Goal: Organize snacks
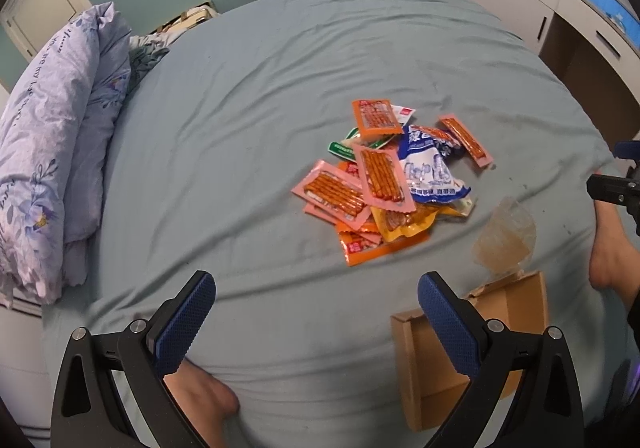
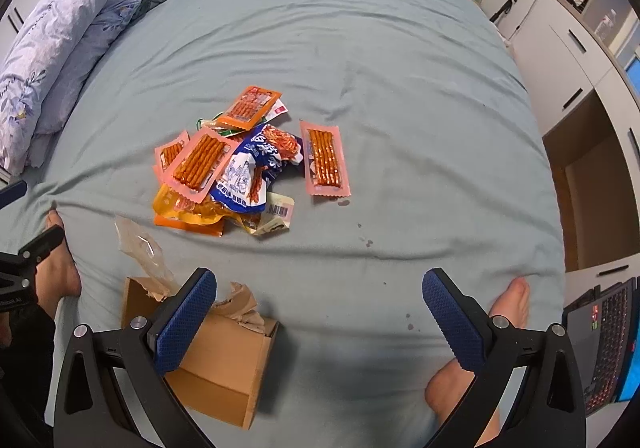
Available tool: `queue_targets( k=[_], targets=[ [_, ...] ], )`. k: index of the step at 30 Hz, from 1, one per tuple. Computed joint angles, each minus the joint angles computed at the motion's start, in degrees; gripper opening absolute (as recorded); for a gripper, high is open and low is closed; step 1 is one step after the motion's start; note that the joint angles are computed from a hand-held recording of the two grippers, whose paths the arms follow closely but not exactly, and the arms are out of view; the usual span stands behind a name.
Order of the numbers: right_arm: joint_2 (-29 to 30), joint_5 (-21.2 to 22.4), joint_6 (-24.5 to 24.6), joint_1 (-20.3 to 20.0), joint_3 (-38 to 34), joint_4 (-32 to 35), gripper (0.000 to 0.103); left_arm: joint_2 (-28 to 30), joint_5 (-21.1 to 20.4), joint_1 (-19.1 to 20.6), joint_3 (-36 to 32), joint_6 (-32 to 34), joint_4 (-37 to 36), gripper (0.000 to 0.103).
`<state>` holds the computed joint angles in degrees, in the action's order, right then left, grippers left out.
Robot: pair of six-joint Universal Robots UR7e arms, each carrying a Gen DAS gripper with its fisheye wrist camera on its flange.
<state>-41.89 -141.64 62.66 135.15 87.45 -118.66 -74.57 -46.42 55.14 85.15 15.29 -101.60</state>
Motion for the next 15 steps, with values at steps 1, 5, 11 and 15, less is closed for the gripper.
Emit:
queue_targets(
  k=[1, 5, 11, 15],
  targets=[
    [-0.2, 0.5, -0.3, -0.2, 0.1, -0.5, 0.103, 0.2, -0.3, 0.0, -0.3, -0.2, 0.7, 0.103],
    [-0.9, 1.8, -0.6, -0.6, 0.5, -1.4, 0.103, 1.0, -0.9, -0.2, -1.3, -0.3, 1.7, 0.103],
    [-1.4, 1.7, -0.5, -1.0, 0.0, 0.7, 0.103, 4.7, -2.5, 0.4, -6.0, -2.9, 3.9, 0.103],
    [-2.4, 3.2, -0.1, -1.8, 0.4, -0.8, 0.103, 10.8, -1.3, 1.1, -12.2, -6.4, 5.3, 0.103]
  ],
)
